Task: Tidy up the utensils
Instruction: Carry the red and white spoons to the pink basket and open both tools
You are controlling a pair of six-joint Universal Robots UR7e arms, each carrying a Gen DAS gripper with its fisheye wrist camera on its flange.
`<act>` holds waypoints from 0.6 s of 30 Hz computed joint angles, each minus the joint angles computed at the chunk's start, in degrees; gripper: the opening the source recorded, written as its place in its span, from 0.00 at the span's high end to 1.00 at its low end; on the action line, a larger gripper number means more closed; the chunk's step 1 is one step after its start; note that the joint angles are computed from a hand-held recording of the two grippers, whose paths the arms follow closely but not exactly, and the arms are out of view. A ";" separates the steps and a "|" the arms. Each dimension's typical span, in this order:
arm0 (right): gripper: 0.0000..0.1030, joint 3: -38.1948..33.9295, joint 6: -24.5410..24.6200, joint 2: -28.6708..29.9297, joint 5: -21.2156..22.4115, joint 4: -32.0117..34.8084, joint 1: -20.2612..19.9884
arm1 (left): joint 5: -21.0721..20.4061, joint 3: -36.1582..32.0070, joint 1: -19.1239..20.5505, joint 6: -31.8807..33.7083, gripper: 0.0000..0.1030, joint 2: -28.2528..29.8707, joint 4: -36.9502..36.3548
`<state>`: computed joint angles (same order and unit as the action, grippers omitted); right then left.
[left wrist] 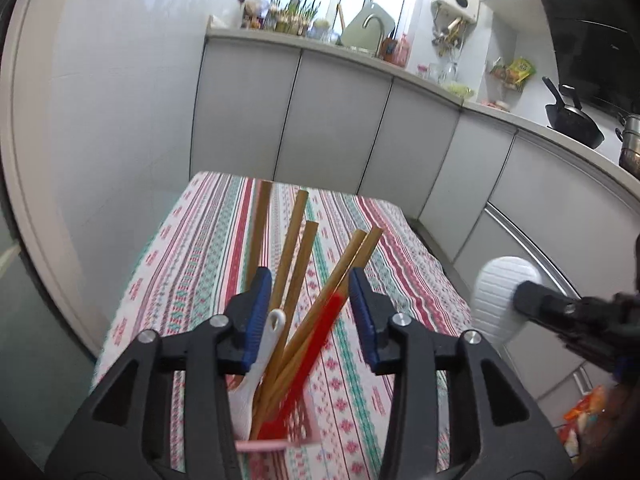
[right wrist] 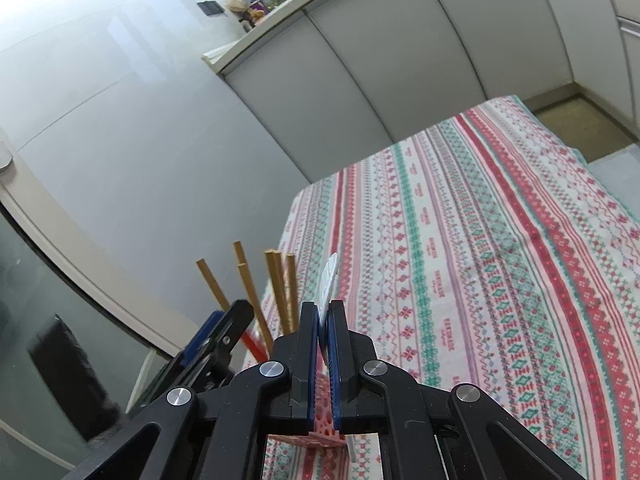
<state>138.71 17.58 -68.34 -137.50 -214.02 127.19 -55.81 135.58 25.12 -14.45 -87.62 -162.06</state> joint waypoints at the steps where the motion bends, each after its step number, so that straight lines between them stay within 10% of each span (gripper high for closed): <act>1: 0.96 -0.26 -0.44 0.31 0.28 -0.36 -0.02 | -0.53 -1.14 -0.01 -1.64 0.55 -1.43 4.12; 18: 0.96 -11.33 -18.92 16.53 0.97 -12.30 0.86 | 1.68 -13.51 7.46 -9.85 0.28 -5.57 40.02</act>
<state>127.38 -1.33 -51.81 -136.54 -226.32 128.05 -54.13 122.07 32.58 -24.30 -93.20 -122.05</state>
